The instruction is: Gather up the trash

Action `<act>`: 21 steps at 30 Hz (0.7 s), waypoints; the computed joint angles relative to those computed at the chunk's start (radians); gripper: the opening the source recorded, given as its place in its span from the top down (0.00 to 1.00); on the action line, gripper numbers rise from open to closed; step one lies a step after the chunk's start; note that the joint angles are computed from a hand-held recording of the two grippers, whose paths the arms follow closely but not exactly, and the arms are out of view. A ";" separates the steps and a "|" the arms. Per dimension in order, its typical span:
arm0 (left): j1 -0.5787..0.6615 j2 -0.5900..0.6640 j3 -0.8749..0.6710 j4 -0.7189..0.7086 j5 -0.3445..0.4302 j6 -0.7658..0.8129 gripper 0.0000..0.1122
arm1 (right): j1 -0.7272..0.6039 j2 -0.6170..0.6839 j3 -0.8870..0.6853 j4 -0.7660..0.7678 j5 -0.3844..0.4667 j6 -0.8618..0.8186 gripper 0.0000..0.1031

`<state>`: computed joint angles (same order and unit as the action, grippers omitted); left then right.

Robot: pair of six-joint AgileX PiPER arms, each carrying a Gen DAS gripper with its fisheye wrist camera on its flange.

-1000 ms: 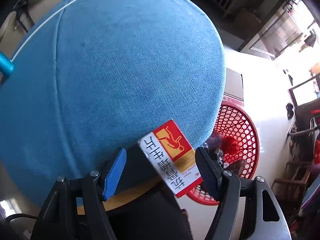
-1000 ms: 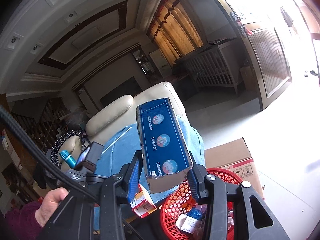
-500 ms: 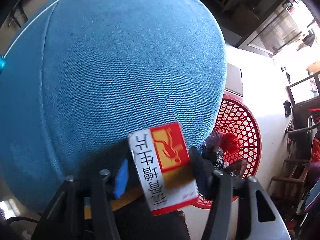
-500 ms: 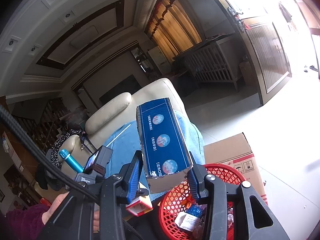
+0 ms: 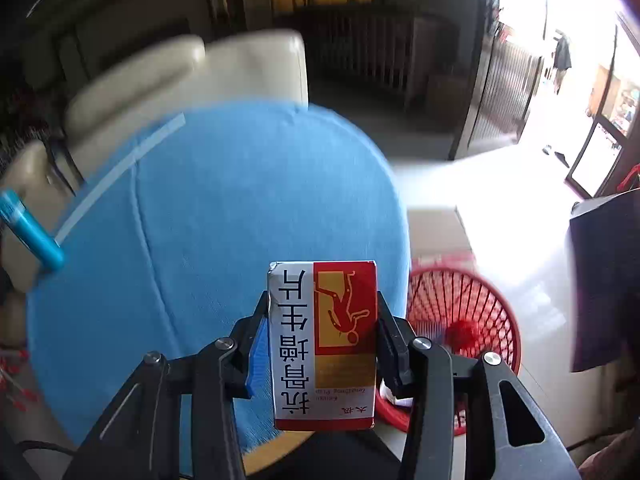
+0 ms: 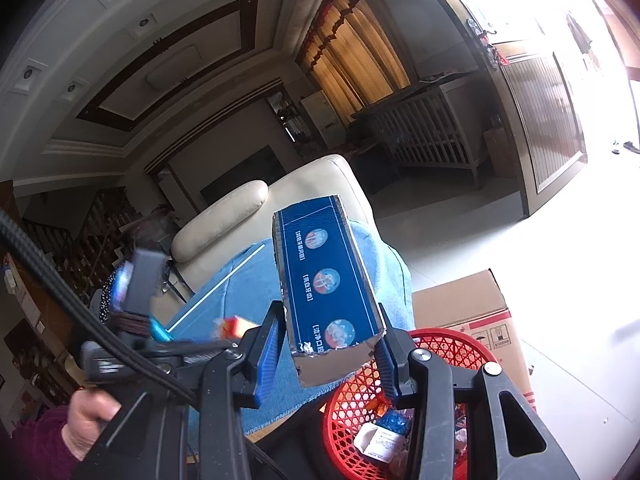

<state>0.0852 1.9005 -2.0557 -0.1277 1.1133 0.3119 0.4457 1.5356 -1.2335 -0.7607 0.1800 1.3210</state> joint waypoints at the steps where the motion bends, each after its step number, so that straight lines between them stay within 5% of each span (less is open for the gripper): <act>1: -0.001 -0.030 0.028 0.004 -0.037 0.009 0.58 | 0.002 -0.003 0.001 -0.026 0.004 0.024 0.57; 7: -0.017 -0.183 0.189 0.006 -0.223 0.065 0.58 | 0.011 -0.024 0.002 -0.108 0.024 0.097 0.57; 21: -0.030 -0.250 0.250 -0.073 -0.273 0.172 0.57 | 0.005 -0.068 0.033 -0.212 0.051 0.188 0.57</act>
<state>0.0554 1.6506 -1.8053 -0.2006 0.8405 0.4837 0.4509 1.4677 -1.2009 -0.9723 0.2306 1.5087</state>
